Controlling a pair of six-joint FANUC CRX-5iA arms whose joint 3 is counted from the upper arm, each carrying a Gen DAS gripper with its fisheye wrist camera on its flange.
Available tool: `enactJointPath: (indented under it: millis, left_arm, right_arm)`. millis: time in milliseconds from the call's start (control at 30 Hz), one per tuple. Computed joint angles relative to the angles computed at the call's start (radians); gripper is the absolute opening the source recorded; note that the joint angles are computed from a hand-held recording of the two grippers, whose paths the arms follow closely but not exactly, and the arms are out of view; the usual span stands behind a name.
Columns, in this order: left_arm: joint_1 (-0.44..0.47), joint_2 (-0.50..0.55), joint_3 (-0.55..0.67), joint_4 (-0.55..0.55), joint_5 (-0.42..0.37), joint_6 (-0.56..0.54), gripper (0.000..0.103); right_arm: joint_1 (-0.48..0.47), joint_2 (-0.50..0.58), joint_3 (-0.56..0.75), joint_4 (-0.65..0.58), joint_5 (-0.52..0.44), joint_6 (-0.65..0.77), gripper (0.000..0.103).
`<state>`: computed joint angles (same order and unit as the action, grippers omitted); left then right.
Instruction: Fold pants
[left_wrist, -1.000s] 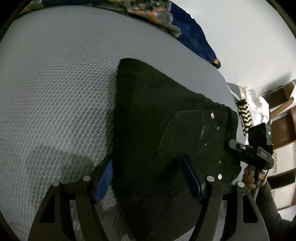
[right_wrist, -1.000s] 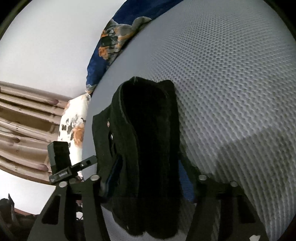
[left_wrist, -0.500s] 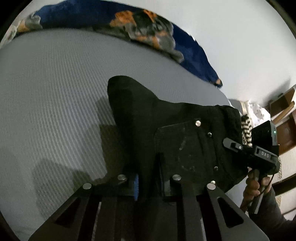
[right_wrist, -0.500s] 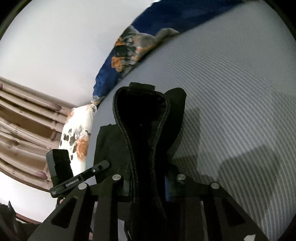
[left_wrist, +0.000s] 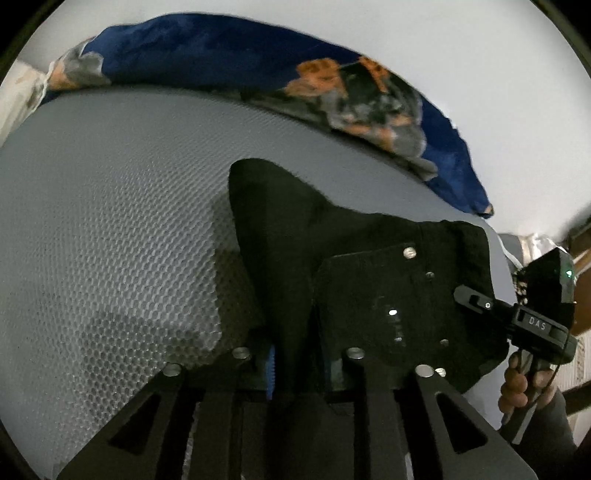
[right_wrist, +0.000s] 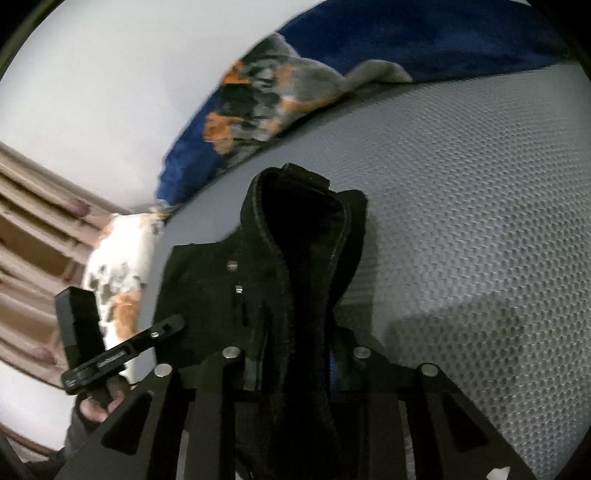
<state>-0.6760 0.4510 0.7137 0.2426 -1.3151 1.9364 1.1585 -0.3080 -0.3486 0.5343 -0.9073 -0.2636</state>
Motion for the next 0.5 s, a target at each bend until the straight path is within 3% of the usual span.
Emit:
enactJointPath:
  millis: [67,167,333,500]
  left_arm:
    - [-0.009,-0.007,-0.007,-0.042,-0.01,0.032,0.044]
    - [-0.023,-0.014,-0.013,-0.081,-0.035,0.04,0.055]
    - [-0.085,-0.026,0.057,-0.219,-0.13,0.08,0.058]
    - [-0.217,-0.036,0.175,-0.483,-0.26,0.108,0.059]
  right_arm:
    - [0.02,0.025,0.028,-0.007,-0.098,-0.007,0.047]
    - [0.053,0.042,0.048,0.0,-0.184,-0.01,0.051]
    - [0.141,0.109,0.159,0.043,-0.41,0.017,0.055]
    - [0.255,0.176,0.264,0.142,-0.595,0.007,0.06]
